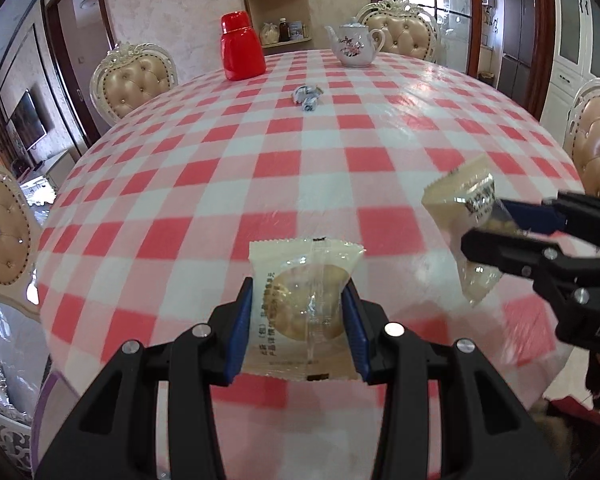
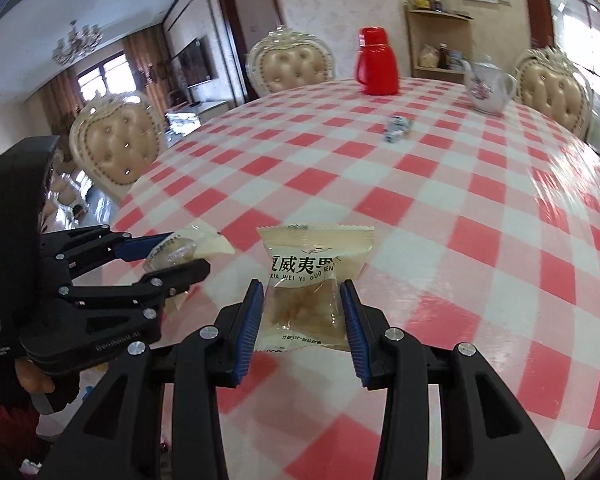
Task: Organize snacks
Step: 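Carry the round cookie and cream packet over the clear bin with both tools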
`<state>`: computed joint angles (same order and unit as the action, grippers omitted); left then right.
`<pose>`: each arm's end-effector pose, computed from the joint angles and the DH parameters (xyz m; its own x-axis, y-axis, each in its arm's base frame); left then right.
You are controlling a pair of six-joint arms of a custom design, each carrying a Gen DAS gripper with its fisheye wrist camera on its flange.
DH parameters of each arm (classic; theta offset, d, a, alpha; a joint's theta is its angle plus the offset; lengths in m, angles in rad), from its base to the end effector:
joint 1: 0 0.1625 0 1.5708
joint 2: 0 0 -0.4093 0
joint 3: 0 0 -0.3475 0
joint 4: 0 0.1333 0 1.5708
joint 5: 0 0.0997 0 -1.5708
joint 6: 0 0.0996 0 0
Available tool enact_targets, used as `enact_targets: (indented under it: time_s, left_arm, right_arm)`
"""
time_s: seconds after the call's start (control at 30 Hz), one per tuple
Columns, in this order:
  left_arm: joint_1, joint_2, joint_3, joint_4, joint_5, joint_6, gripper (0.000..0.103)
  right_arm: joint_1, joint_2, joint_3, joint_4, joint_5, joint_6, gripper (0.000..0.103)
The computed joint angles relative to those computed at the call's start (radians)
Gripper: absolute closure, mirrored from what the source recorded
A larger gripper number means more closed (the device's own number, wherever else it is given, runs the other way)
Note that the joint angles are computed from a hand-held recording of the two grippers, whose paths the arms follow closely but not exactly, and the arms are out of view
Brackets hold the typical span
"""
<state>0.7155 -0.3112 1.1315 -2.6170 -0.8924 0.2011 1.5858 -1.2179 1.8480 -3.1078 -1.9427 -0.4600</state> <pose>-0.4310 -0.6340 -0.0196 -0.4575 0.6132 -0.6440 0.8440 0.5275 -0.0973 0.1054 -0.5552 0.3632 -0.8344 -0.0296 0.5503 -0.4237 0.6729 -0.6063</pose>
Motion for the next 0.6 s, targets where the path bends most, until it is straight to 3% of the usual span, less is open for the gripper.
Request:
enact_targets:
  time_s: [0.4, 0.6]
  left_arm:
    - [0.035, -0.221, 0.307, -0.087, 0.122, -0.015, 0.06]
    - [0.047, -0.303, 0.406, -0.084, 0.18, -0.024, 0.06]
  right_arm:
    - [0.115, 0.096, -0.018, 0.08, 0.031, -0.057, 0.063]
    - [0.165, 0.155, -0.036, 0.133, 0.044, -0.088, 0.063]
